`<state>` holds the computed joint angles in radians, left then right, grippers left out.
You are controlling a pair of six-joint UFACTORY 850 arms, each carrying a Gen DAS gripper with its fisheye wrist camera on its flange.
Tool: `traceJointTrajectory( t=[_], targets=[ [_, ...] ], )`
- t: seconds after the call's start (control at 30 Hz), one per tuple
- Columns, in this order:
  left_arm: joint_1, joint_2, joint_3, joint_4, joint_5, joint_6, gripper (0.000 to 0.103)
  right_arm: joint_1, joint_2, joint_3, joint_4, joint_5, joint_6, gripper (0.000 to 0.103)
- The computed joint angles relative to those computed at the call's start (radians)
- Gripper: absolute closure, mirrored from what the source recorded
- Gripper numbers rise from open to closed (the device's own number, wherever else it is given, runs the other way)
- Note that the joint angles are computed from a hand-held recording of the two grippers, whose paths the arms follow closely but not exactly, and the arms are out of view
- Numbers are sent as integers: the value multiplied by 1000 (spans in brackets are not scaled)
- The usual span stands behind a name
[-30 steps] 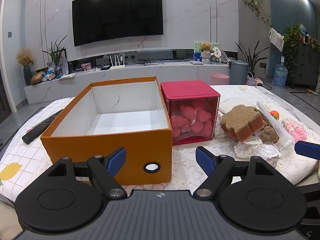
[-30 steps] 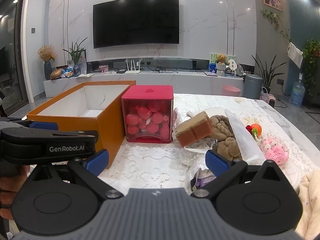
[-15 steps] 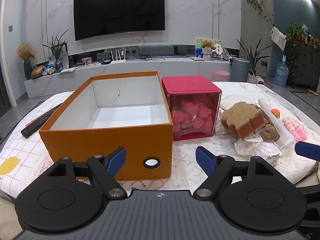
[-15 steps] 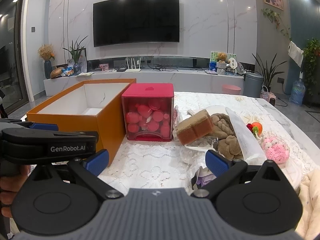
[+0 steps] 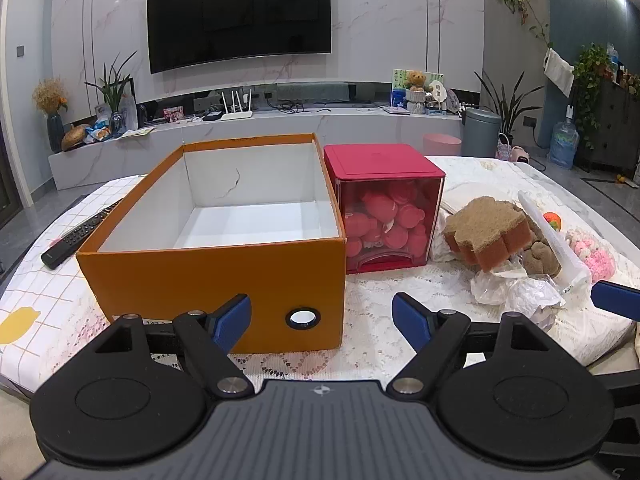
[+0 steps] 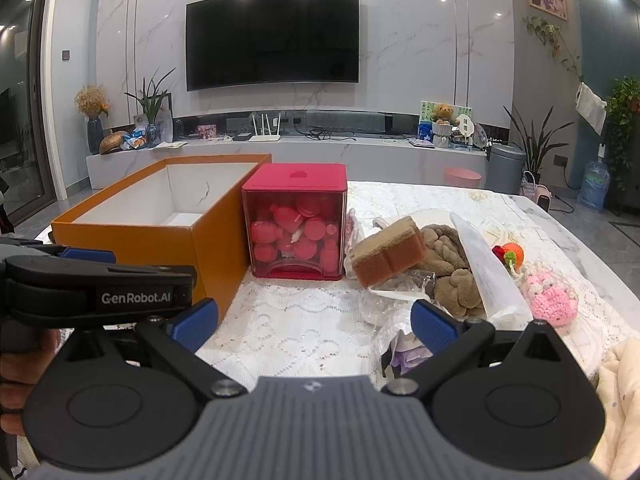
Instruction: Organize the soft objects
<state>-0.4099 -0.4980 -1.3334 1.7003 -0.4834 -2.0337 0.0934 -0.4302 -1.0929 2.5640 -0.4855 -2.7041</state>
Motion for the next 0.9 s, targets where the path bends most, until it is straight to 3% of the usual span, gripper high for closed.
traceJointTrajectory(
  t=[0.43,0.67,0.83,0.9],
  targets=[
    [-6,7,0,17,-29,16,9,-1,-1,-2,-11,-11,10,2],
    [-7,13,-26,64,-14,20,6,-5,2,-37,20,37,-28,2],
    [-12,-6,-71,29,-1,48,6,-24,0,-87,81,118,-209,2],
    [-14,-17,-89,20,13,54,6,-37,-5,-99,121,111,-312,2]
  ],
)
